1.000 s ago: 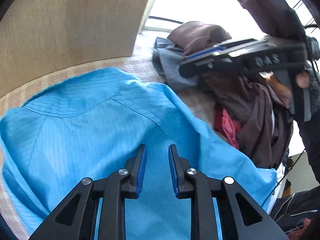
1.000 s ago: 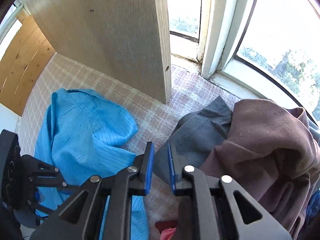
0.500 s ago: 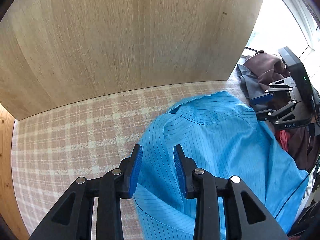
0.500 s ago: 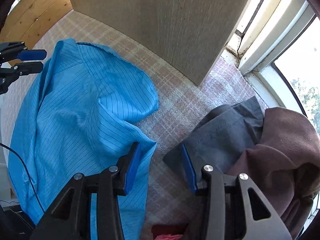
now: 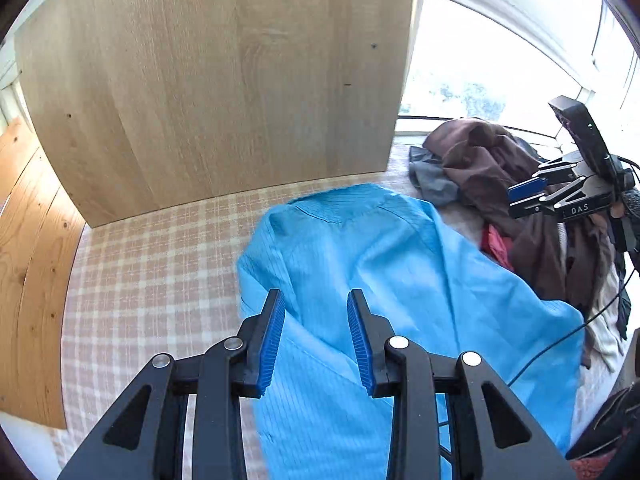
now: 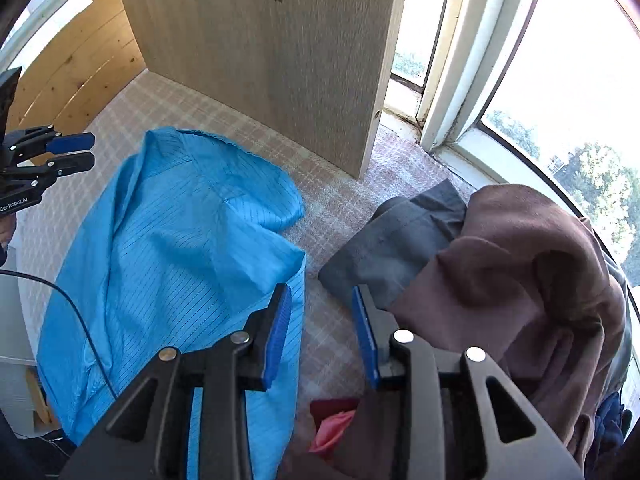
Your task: Fold clothes
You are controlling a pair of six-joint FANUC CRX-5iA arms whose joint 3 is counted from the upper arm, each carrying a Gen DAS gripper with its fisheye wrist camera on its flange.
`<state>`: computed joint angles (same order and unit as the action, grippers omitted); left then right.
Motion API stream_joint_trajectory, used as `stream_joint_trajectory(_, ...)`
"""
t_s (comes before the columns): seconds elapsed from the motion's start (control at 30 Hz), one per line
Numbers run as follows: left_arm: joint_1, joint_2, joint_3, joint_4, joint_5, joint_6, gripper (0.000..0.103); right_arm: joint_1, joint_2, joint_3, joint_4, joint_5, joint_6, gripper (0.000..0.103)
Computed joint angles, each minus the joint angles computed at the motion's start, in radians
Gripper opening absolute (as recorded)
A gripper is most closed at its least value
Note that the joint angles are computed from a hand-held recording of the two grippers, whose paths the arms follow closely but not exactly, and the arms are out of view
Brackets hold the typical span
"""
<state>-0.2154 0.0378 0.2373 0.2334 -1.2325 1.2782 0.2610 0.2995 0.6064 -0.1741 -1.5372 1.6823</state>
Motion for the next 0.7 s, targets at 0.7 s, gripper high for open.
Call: stream_joint_trajectory(0.7,-0.73,-0.486,-0.587,-0.151,-0.024,0.86,0.031,-0.071,-0.449,-0.504,-0.141,-0.1,0.033,0.038)
